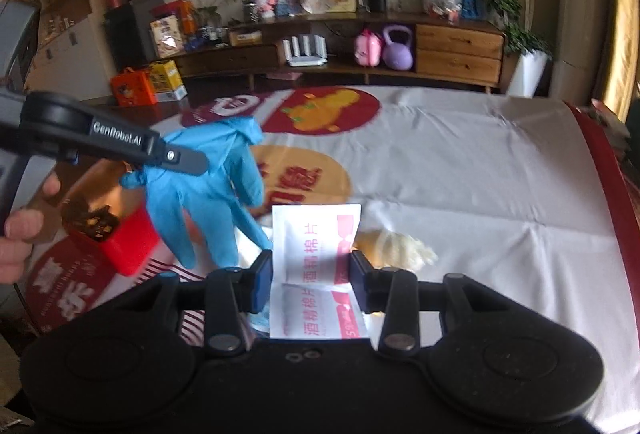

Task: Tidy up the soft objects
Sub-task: 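Carry the glove and wipes packet into the gold tin with both grippers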

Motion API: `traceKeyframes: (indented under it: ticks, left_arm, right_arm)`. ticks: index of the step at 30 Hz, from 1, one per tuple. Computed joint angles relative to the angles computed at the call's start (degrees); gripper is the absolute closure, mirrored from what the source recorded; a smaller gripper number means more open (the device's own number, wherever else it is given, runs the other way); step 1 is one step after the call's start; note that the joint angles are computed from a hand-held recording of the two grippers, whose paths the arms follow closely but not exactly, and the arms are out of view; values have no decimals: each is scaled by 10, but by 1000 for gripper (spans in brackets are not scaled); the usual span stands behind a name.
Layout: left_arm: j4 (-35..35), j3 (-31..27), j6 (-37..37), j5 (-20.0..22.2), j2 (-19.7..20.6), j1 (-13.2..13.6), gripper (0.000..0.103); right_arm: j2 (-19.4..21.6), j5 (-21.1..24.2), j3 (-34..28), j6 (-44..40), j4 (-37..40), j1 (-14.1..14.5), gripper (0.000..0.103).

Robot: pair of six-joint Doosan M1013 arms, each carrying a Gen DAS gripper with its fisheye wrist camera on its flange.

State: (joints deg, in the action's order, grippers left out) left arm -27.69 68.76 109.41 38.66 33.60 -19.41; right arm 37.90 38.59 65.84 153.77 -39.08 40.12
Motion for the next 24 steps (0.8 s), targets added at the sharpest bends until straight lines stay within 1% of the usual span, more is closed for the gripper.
traceKeyframes:
  ticks: [6,10,14,19,22,24]
  left_arm:
    - [10,34,-2,-16,-31,23,100]
    - [18,48,-8,-24,-45,39,100]
    - [33,56,-19,-29,-52,55,100]
    - [50,51,-26,-26,-52,73,100]
    - [61,48,-35,-29,-50,83,100]
    - [71,41,-44,-30,-45,89,100]
  right_arm:
    - [23,-12,-56,-68,45,5,63]
    - [48,-4,-109,-124,80,11,63]
    - [84,23,-177,-189,121,15,63]
    - [133,65,-270,-254,171,17,63]
    - [166,94,-333,-278,192,18,63]
    - [195,118,-386,-297,213,16,63]
